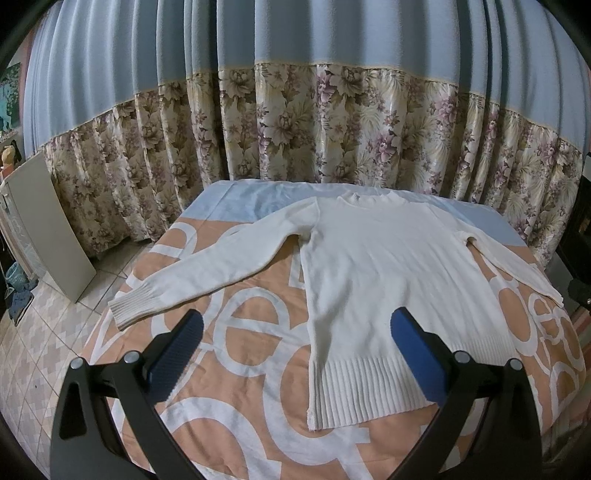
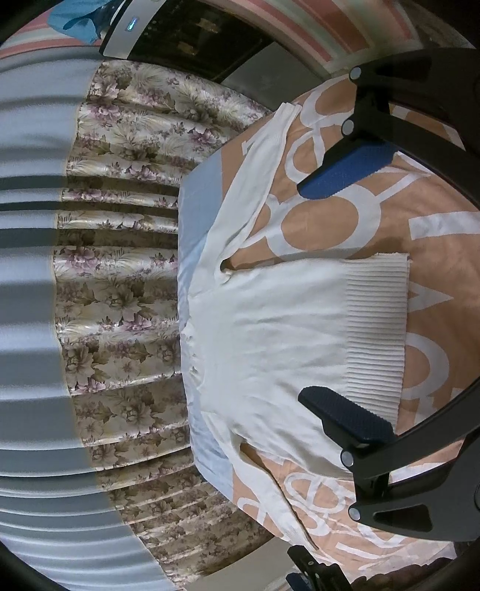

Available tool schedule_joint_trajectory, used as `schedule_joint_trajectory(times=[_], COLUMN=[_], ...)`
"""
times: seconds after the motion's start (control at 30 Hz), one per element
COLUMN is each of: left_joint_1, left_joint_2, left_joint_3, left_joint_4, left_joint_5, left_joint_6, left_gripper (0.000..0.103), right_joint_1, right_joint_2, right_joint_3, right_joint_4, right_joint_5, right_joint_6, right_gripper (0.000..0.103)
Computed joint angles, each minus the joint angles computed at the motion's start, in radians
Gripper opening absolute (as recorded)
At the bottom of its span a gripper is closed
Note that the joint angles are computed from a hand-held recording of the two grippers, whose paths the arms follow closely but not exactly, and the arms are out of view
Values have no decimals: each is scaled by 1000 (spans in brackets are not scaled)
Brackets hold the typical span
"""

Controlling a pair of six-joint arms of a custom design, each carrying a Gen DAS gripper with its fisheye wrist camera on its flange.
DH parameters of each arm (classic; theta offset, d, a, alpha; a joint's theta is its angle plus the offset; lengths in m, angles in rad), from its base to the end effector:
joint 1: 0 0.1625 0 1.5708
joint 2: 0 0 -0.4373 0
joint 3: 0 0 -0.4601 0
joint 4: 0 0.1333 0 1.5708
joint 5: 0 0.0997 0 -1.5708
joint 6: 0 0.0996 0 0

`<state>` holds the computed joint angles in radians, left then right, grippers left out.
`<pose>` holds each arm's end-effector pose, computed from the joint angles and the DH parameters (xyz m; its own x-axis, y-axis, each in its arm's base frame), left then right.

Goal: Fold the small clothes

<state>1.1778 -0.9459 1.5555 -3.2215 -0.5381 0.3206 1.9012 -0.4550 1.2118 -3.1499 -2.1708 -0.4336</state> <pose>-0.0765 -0.7558 0.3140 -0.6577 -0.3163 -0.6837 0.4223 0.5968 -0.6823 0.3504 -0.7841 0.0559 -0.7375 -0.1583 0.6565 -0.5847 0.6361 -0.5035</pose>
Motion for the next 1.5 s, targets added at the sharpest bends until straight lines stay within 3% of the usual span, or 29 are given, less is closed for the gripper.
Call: schedule_joint_trajectory(times=[0.97,1.5], left_joint_1=[6,0], left_joint_2=[-21,-26], left_joint_3=[13,-9], left_joint_4=[42,86], left_joint_5=[-18,-18], left_joint_6=[-44,-47], left_gripper=[101,101], right_joint_1=[1,13], right_joint_2=[-3,8], right_joint_3=[12,-55], right_joint_4=[-23,48], right_joint_5=[-19,-26], right_joint_6=[-15,15], right_gripper=[100,100])
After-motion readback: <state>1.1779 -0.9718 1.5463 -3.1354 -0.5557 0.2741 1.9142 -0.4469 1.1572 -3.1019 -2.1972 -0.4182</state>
